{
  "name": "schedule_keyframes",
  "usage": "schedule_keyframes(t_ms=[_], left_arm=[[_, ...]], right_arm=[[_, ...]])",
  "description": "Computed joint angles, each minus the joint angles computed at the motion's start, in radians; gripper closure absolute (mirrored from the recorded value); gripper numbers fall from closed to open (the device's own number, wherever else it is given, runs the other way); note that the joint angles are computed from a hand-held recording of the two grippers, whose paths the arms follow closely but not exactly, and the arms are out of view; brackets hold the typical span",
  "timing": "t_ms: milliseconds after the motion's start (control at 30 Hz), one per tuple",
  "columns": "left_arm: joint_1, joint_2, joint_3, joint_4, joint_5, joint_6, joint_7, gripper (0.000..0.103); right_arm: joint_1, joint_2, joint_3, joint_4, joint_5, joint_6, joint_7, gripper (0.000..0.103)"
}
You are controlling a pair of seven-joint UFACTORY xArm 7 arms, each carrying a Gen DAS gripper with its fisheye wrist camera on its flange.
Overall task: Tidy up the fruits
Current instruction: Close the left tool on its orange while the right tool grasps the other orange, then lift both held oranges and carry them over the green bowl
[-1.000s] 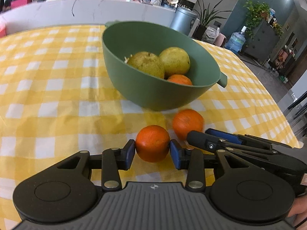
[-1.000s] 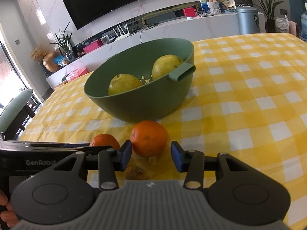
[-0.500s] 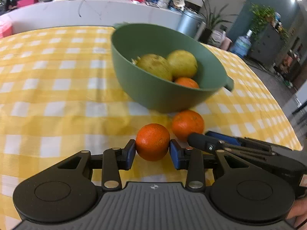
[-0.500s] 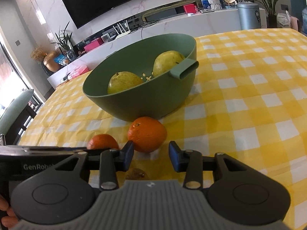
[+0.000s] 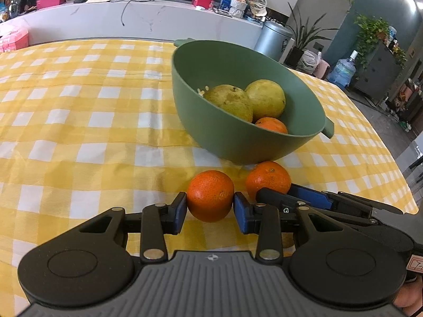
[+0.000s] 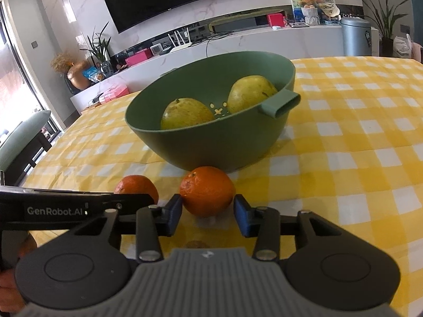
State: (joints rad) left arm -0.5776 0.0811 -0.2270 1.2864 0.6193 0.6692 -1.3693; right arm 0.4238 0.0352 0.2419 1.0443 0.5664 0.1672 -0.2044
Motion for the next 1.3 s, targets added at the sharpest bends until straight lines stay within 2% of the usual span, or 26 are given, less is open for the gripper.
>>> schedule_keyframes(t_ms=[267,700,833,1100,1300], left_arm=[[0.004,-0.01,-0.001,-0.008,0.014,0.012,-0.031,0.061],[0.007,-0.053,-0.016,-0.022,0.096,-0.004,-0.094,0.061],[0.019,-0.073,-0.027,-0.033,0.103,-0.04,-0.105,0.061],[0.024,-0.075,-0.043,0.01,0.111,-0.028,-0.075,0.061],[0.017,-0.053,-0.041,0.077,0.138,0.0,-0.038,0.061]], right_arm=[[-0.004,0.022,0.006,0.021,-0.022,-0.009,0.025,0.057],[0.001,-0.02,0.002,-0.012,-0.037,-0.023,0.022,0.061],[0.018,-0.061,-0.012,-0.036,0.024,-0.017,-0.034,0.062],[0.091,-0.143,-0.074,-0.065,0.179,-0.042,-0.188,0.062],[0.119,-0.163,-0.105,-0.046,0.188,-0.053,-0.23,0.062]])
